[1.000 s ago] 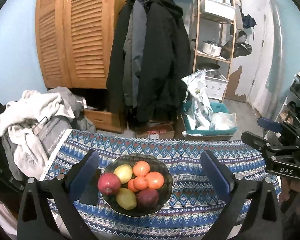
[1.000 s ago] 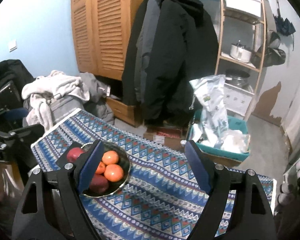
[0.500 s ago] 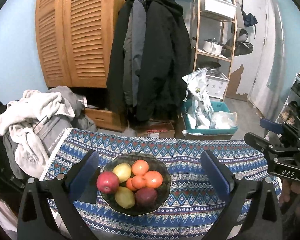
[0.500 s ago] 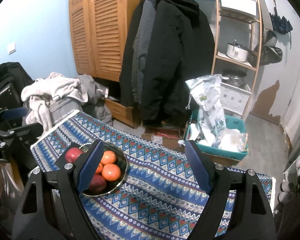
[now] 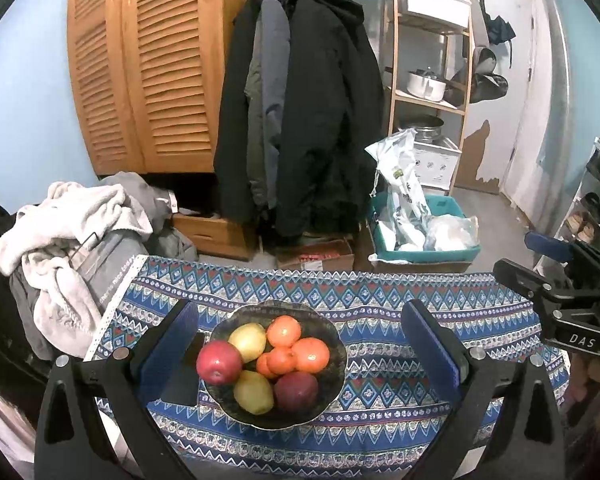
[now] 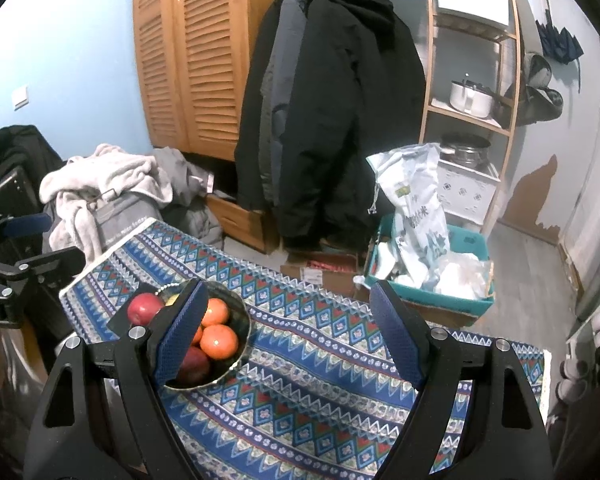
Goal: Organize fruits
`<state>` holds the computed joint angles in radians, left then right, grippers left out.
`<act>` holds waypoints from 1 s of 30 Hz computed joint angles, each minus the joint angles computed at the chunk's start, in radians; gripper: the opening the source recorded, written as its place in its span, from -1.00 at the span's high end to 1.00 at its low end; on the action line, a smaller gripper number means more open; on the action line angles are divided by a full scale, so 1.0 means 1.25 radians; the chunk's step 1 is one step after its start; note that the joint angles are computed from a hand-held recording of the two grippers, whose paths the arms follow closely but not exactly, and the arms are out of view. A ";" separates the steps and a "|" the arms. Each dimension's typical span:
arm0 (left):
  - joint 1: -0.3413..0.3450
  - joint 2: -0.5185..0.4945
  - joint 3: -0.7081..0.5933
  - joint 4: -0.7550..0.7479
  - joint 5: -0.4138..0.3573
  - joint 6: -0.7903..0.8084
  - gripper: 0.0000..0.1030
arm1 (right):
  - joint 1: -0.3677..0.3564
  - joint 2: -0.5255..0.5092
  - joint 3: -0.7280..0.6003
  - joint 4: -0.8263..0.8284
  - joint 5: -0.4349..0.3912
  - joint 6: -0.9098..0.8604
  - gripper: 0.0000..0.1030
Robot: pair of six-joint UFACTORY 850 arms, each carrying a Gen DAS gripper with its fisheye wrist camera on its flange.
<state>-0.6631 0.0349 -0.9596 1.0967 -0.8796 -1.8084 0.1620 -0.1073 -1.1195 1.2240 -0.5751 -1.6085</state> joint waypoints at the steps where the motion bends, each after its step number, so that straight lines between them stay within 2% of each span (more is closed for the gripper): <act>1: -0.001 -0.001 -0.001 -0.002 -0.004 0.002 -0.98 | 0.000 0.000 0.000 -0.001 0.000 0.000 -0.59; 30: -0.013 -0.018 -0.016 -0.015 -0.075 -0.005 -0.98 | -0.001 -0.002 0.000 0.005 0.003 -0.007 -0.59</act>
